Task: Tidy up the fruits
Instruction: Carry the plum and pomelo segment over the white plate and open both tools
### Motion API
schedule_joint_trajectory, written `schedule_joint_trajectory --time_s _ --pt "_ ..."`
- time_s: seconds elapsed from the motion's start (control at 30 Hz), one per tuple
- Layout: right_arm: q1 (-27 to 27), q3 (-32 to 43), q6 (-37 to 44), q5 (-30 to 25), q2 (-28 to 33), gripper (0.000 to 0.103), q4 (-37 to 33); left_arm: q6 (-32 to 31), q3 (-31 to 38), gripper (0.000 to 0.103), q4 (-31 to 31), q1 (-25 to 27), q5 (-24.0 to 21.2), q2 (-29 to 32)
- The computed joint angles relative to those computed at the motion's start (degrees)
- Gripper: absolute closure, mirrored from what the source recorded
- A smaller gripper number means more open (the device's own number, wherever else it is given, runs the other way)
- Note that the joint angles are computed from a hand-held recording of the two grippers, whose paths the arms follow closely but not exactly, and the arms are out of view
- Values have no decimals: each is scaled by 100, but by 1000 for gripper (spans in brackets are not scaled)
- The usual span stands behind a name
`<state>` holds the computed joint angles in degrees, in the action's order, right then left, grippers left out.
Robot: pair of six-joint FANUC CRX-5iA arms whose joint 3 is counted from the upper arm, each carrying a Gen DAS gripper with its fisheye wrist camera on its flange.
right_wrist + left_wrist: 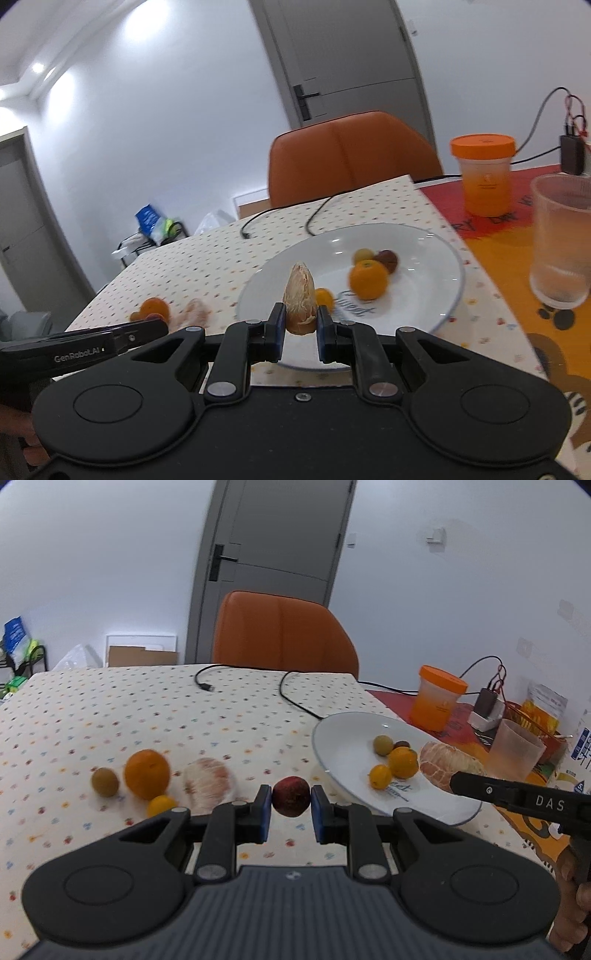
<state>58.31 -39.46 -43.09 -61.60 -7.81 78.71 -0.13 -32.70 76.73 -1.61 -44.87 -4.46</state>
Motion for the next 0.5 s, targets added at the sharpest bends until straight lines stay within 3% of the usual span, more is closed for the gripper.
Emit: schedule_joint_trajectory --time_s 0.4,0.5 --pt "58 -315 -460 -549 -186 87 -235 32 202 82 -187 -459 80 149" --pt "94 -320 -557 -671 -192 78 -347 -11 236 82 -180 -594 126 170"
